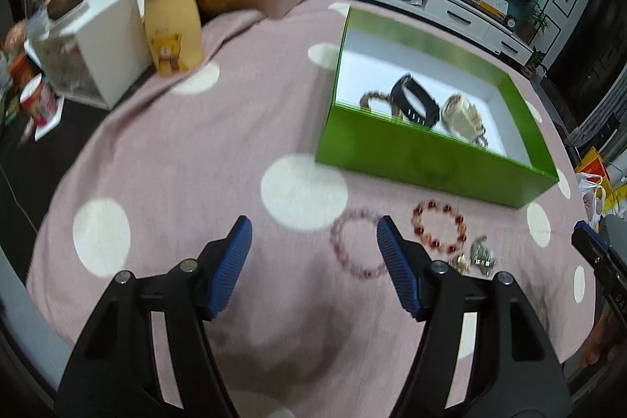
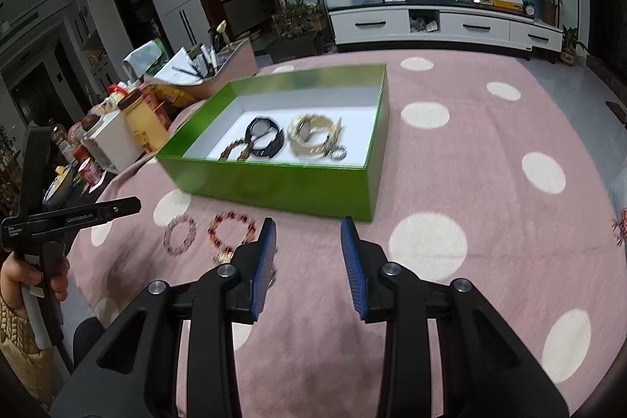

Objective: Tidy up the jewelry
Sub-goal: 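Withdraw both open tools from the box, then grasp the pink bead bracelet with left tool while right tool grasps the green jade charm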

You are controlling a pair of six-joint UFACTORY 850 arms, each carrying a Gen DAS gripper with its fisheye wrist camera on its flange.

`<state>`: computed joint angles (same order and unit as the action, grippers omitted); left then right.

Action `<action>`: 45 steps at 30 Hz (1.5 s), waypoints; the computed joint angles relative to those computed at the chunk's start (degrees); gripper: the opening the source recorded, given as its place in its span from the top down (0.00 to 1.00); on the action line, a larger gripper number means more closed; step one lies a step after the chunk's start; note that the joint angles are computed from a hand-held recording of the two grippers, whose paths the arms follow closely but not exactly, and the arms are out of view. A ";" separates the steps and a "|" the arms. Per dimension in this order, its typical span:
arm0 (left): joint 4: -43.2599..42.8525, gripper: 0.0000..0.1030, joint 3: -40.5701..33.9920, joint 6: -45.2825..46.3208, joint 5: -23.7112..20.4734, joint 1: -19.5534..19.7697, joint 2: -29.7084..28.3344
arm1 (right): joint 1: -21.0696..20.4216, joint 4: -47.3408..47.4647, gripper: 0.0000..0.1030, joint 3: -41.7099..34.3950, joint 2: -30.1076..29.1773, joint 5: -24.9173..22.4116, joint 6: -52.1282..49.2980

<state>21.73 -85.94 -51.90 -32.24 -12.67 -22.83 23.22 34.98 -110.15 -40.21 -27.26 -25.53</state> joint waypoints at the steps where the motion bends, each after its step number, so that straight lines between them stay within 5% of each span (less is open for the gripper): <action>1: -0.37 0.35 0.42 0.01 0.07 -0.14 0.10 | 0.19 0.27 0.67 0.75 0.30 -0.12 -0.39; 12: -1.17 0.35 1.72 0.28 0.12 -0.90 -0.34 | 2.09 -2.50 0.67 1.40 -0.85 -3.39 0.06; 23: -0.99 0.41 -2.08 3.03 -1.46 -1.01 -4.28 | 3.47 -10.33 0.67 -6.56 -6.68 -7.90 4.81; 35: 4.94 0.67 -5.01 1.95 -2.57 -1.77 -7.42 | 4.46 -14.43 0.67 -14.99 -12.17 -11.98 6.08; 42: 7.43 0.90 -3.63 2.12 0.10 -2.40 -6.90 | 5.29 -18.77 0.67 -18.95 -14.48 -12.75 7.88; 45: 7.95 0.91 -3.21 1.30 0.61 -2.59 -6.68 | 5.63 -19.98 0.75 -19.24 -14.68 -12.54 8.09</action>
<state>29.67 -89.15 -50.60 -31.63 -15.26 -29.51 28.85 14.99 -129.39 -54.89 -39.80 -17.44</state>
